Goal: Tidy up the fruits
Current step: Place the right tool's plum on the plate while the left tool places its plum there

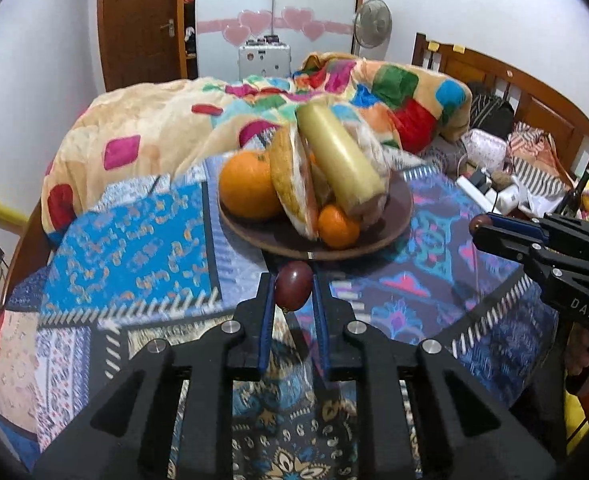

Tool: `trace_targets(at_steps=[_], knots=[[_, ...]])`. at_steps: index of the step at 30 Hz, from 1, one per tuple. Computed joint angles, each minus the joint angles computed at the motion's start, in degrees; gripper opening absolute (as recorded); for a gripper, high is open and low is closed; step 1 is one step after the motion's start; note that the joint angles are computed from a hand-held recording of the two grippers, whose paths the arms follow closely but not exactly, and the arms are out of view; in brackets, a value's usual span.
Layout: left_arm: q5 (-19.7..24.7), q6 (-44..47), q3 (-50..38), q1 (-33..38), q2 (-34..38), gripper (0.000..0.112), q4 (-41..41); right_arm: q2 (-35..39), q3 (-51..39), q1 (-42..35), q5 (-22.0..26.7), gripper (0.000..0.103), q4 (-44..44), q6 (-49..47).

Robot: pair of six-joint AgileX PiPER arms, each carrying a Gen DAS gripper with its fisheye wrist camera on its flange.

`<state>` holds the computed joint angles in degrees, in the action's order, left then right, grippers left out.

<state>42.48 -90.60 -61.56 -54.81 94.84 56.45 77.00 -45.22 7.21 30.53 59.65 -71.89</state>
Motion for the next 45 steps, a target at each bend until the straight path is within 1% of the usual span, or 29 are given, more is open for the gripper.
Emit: trace_targets(at_steps=[5,9,13,19,21,23,26,29,30,31,32,34,35,38,41,45], knots=[[0.8,2.5,-2.7,2.2,0.8,0.018,0.3,1.5,-3.2,0.8,-0.9,0.017,-0.1,0.8],[0.0,3.6,-4.0,4.8,1.6,0.018,0.4,3.6,-5.4,2.4,-2.8,0.017,-0.7,1.4],[-1.6,5.3,-5.0,7.1,2.7,0.018,-0.4,7.0,-7.8,3.3,-3.4,0.017,-1.6,2.4],[-3.5,9.9,-6.7,9.8,5.1,0.018,-4.3,12.8,-12.5,5.3,-4.7,0.017,-8.2,9.5],[-5.5,10.7,-6.5,10.8,5.2,0.018,-5.6,14.6,-14.1,5.4,-4.2,0.017,-10.1,11.8],[-5.8,11.2,-6.9,11.2,5.5,0.018,-6.2,16.4,-15.8,5.3,-3.1,0.017,-11.7,14.0],[-6.0,12.3,-7.7,11.4,6.1,0.019,-7.0,17.4,-17.0,4.2,-0.7,0.017,-10.8,13.7],[-5.0,13.4,-8.8,11.5,7.0,0.026,-8.4,17.3,-17.1,4.5,-0.8,0.017,-11.8,14.6],[-4.0,13.0,-9.3,11.5,7.4,0.032,-8.6,17.2,-17.0,4.7,-0.9,0.018,-12.6,15.2],[-3.9,12.7,-9.3,11.6,7.4,0.034,-8.5,17.1,-17.0,5.0,-1.1,0.02,-13.2,15.7],[-4.4,12.3,-8.9,11.8,7.1,0.035,-8.5,17.0,-16.8,5.3,-1.4,0.024,-13.8,16.0],[-5.6,12.2,-8.1,12.3,6.5,0.035,-9.2,16.3,-16.0,5.7,-2.2,0.028,-13.9,15.8],[-5.7,12.0,-7.8,12.3,6.2,0.036,-9.2,16.1,-15.9,5.7,-2.5,0.028,-13.8,15.5],[-4.3,10.6,-7.1,11.1,5.1,0.036,-7.8,14.1,-14.6,5.6,-3.3,0.029,-13.7,15.1],[-0.6,8.2,-6.7,8.3,2.8,0.036,-5.2,11.0,-13.6,4.7,-2.0,0.029,-12.7,14.5],[4.9,5.6,-6.6,2.8,-1.9,0.036,-2.1,4.1,-11.7,3.0,0.0,0.029,-11.1,13.9]])
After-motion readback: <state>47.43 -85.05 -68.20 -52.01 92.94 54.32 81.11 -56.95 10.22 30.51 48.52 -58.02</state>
